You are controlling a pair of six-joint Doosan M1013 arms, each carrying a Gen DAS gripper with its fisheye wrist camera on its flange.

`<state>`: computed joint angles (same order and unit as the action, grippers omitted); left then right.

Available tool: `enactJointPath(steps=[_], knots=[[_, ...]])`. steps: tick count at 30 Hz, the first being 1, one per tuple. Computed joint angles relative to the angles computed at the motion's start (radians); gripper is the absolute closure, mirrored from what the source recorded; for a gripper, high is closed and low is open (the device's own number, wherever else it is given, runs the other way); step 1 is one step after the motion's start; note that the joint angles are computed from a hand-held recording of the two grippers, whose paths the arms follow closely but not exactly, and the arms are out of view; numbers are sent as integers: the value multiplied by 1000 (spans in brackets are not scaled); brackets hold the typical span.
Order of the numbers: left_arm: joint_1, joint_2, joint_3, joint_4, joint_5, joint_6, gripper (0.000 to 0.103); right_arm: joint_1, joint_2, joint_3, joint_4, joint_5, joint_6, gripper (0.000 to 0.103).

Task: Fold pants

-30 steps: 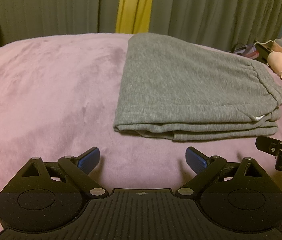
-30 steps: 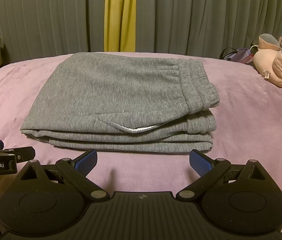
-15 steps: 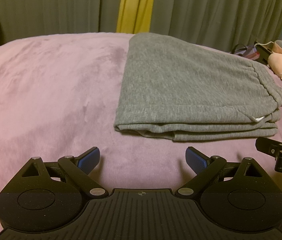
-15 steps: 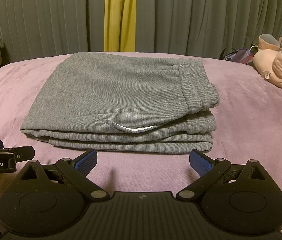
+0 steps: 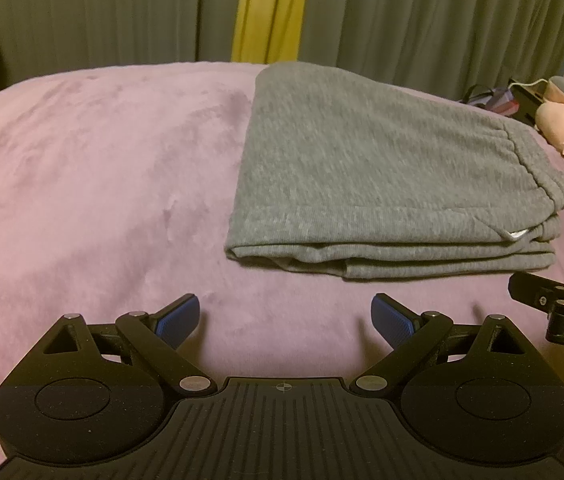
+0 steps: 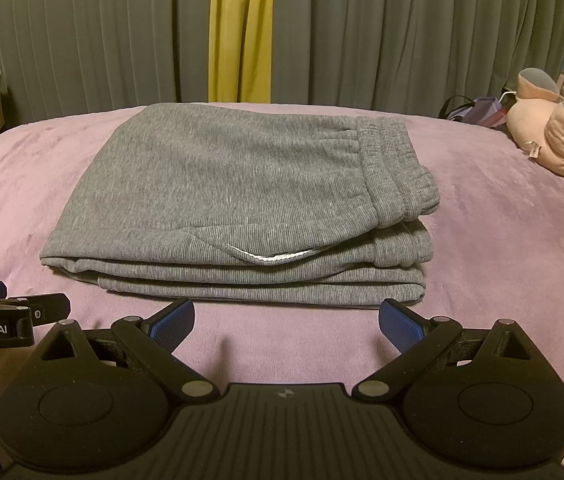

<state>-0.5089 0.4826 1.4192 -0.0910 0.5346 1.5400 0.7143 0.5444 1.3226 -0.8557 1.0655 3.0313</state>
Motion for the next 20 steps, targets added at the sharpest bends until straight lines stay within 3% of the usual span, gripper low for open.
enactJointPath(steps=[20], knots=[[2, -5, 10, -38, -24, 37, 6, -1, -1, 4, -1, -7, -2, 4]])
